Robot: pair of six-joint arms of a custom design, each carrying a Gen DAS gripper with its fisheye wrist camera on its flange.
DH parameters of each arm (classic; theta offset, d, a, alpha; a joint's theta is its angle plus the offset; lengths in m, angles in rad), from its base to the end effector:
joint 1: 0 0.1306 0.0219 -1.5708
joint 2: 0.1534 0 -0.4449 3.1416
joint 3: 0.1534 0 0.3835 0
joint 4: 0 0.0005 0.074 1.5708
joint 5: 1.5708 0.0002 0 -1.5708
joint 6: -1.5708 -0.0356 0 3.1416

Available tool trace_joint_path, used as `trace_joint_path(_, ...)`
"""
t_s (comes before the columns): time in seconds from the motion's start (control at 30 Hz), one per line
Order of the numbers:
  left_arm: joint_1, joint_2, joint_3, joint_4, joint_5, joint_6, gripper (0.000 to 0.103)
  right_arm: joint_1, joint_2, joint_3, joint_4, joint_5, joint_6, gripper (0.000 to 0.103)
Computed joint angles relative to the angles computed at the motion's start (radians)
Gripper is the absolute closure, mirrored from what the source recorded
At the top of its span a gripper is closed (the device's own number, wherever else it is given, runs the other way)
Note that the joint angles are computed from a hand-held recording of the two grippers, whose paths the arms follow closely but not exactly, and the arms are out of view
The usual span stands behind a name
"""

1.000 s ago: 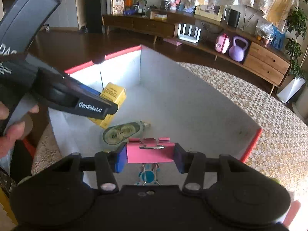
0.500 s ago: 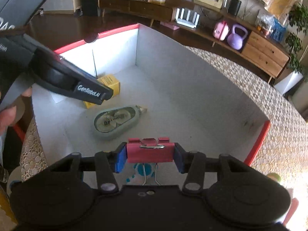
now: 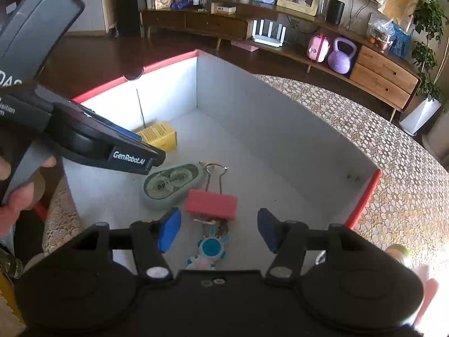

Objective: Organize rigid objects
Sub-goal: 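Open both tools to release the clip and yellow box into the shoebox, then move both open tools back toward the remaining items on the table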

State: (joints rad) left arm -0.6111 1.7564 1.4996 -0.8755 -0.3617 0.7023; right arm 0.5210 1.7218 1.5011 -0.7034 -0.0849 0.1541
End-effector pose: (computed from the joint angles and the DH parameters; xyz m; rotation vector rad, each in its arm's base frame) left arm 0.4870 -0.3264 0.3555 -0.2225 2.5713 0.0226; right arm 0.5150 0.2985 0.3836 -0.8645 2.3553 0.2581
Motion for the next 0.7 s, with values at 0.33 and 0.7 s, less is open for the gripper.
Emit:
trace_joint_path(0.33, -0.042, -0.034, 0.011, -0.004, -0.045, 0.011, 0.072, -0.015, -0.089, -0.051, 0.015, -0.060, -0.010, 0.039)
trace_joint_path(0.7, -0.094, -0.084, 0.021, 0.013, -0.094, -0.001, 0.072, -0.041, -0.201, -0.109, 0.026, -0.114, -0.016, 0.035)
